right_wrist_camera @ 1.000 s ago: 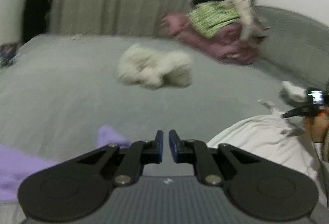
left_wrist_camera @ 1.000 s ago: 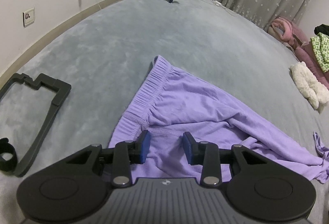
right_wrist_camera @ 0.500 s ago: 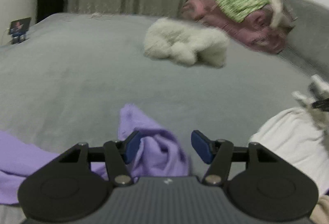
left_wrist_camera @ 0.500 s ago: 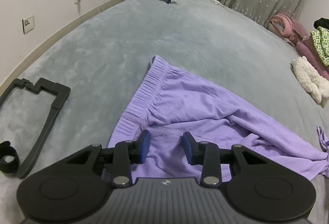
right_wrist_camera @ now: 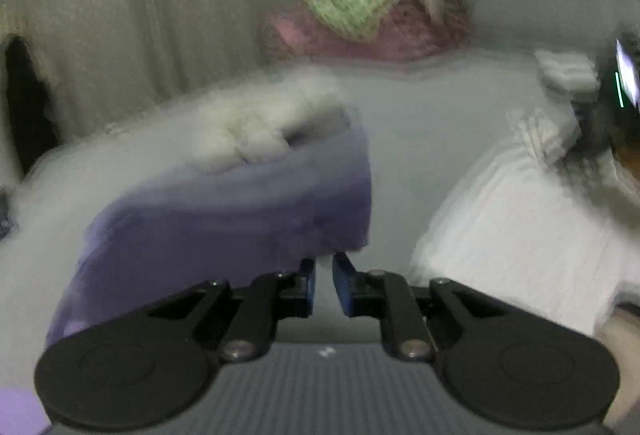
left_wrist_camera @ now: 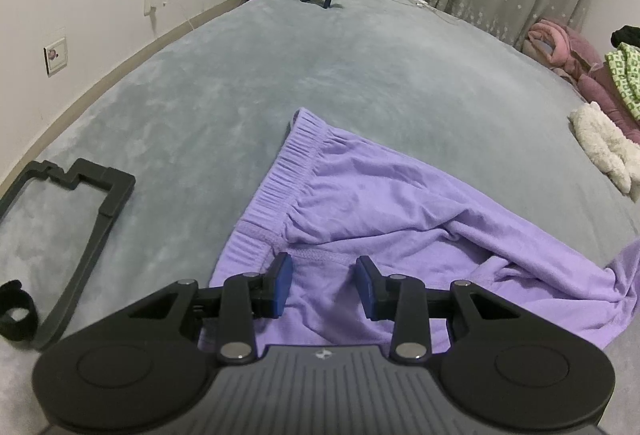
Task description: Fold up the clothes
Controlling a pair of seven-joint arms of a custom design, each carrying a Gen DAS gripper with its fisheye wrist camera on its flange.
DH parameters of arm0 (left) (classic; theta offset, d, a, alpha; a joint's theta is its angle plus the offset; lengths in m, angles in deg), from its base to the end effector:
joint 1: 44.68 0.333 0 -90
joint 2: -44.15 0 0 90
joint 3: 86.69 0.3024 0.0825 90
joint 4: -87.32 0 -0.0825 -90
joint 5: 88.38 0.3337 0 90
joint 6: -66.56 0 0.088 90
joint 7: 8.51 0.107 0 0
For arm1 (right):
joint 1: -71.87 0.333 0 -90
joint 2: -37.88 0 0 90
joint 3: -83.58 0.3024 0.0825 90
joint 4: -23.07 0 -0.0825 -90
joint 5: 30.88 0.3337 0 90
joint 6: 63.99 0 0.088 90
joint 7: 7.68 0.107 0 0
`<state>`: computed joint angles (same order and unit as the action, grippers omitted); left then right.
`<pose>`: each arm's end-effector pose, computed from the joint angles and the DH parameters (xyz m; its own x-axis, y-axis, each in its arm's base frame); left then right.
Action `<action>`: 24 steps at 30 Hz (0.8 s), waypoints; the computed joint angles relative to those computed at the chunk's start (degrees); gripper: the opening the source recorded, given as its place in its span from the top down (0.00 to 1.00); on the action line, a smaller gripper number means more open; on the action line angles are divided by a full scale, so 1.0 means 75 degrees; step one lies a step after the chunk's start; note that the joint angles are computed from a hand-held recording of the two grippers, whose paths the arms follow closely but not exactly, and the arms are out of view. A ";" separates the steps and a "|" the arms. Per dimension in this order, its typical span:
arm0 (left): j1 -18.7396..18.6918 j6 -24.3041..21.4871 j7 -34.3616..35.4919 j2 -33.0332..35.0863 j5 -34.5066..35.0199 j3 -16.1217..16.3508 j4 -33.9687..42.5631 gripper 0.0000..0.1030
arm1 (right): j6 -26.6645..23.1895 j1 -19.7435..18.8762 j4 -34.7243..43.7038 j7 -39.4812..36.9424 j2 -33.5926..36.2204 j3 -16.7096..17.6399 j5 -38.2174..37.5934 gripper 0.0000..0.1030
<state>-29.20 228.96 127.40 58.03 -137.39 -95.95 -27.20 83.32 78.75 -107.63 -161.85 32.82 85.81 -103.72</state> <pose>0.5784 0.1080 0.4110 -0.0137 -0.9727 0.2316 -0.7589 -0.1407 -0.6359 0.4807 0.0931 0.4377 -0.6639 -0.7100 -0.2346 -0.3408 0.5666 -0.7502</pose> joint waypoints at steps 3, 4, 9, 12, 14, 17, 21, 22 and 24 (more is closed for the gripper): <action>0.0013 0.0016 0.0074 0.0000 -0.0036 -0.0015 -0.0008 0.66 | -0.0653 0.0118 0.0054 -0.0270 -0.0152 0.0175 0.0025 0.61; 0.0007 0.0016 0.0059 0.0002 -0.0022 -0.0009 -0.0006 0.66 | -0.0849 0.0130 0.0181 -0.0420 -0.0096 0.0198 -0.0085 0.59; -0.0003 0.0003 -0.0034 -0.0004 0.0050 0.0005 -0.0003 0.66 | 0.0361 0.0231 0.0222 -0.1743 0.0039 0.0050 0.0101 0.35; -0.0004 0.0022 -0.0023 -0.0009 0.0060 0.0001 -0.0014 0.66 | 0.0947 0.0257 0.0277 -0.2718 0.0330 -0.0007 0.0902 0.36; -0.0010 0.0056 -0.0007 -0.0023 0.0056 -0.0008 -0.0040 0.66 | 0.1206 0.0258 0.0280 -0.3377 0.0537 -0.0070 0.1589 0.37; -0.0007 0.0031 -0.0027 -0.0019 0.0063 0.0000 -0.0027 0.66 | 0.1271 0.0343 0.0328 -0.3472 0.0657 -0.0103 0.1518 0.37; 0.0007 -0.0062 -0.0114 0.0000 0.0081 0.0016 0.0032 0.66 | 0.1699 0.0440 0.0299 -0.4044 0.0447 -0.0011 0.0852 0.25; 0.0006 -0.0069 -0.0123 -0.0002 0.0083 0.0017 0.0036 0.66 | 0.1634 0.0489 0.0364 -0.4595 0.0536 0.0032 0.1011 0.25; 0.0000 -0.0057 -0.0124 0.0000 0.0090 0.0015 0.0039 0.66 | 0.1258 0.0631 0.0578 -0.5419 0.0782 0.0114 0.1036 0.30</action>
<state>-29.20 228.54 126.46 58.03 -136.72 -95.84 -26.91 92.75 83.48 -103.29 -202.50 38.68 86.67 -95.95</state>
